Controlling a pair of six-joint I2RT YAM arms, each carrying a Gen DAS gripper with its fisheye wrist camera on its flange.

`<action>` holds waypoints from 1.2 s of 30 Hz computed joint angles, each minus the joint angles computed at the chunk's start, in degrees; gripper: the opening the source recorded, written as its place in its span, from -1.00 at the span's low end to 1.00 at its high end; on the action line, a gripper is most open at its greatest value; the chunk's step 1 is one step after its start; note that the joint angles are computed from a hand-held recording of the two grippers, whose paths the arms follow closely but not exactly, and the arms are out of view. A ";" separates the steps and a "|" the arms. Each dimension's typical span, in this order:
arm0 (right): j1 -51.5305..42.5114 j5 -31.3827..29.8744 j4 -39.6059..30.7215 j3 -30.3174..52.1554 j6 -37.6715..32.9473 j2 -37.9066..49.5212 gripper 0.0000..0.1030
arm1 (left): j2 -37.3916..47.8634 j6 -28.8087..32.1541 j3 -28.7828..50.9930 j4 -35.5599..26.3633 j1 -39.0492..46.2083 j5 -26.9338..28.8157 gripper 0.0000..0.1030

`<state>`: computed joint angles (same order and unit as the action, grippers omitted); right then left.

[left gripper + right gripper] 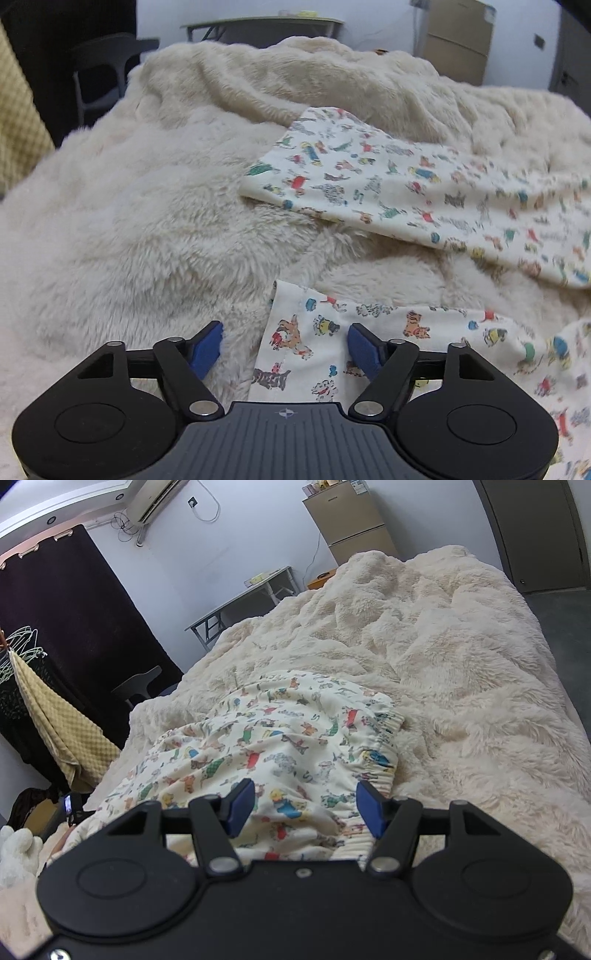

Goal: Fold clothes

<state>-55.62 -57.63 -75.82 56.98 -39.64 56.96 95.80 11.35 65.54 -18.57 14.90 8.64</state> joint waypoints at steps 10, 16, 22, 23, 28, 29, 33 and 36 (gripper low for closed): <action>0.57 0.36 0.89 -0.40 0.97 -0.37 0.15 | -1.04 1.27 -0.94 -0.30 -1.31 0.37 -0.83; 0.35 0.29 0.63 -0.20 0.61 -0.19 0.15 | -2.99 -0.40 -3.15 2.86 0.71 1.49 -0.94; 0.29 0.05 -0.18 0.11 -0.25 -0.16 0.15 | -7.60 -0.63 -4.13 7.22 1.65 -8.84 -0.94; 0.37 0.10 -0.19 0.09 -0.28 -0.22 0.15 | -7.15 0.53 -3.36 7.15 1.02 -11.47 -0.94; 0.45 0.43 -0.68 0.20 -1.07 -0.69 0.15 | -2.27 9.27 0.16 2.32 -1.39 -16.05 -0.57; 0.33 0.38 -0.90 0.40 -1.15 -0.72 0.15 | -3.46 9.29 -0.67 2.21 -0.66 -15.11 -0.49; -0.11 -0.20 -1.96 0.99 -1.92 -0.75 0.15 | -10.88 12.00 -3.15 -2.70 6.95 -5.40 0.27; 0.13 -0.16 -1.99 0.99 -1.77 -1.09 0.15 | -17.57 22.49 -4.57 -8.86 15.06 0.76 0.44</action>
<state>-55.49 -57.80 -77.81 57.96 -41.41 55.87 78.23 33.84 60.98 -27.43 29.96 9.40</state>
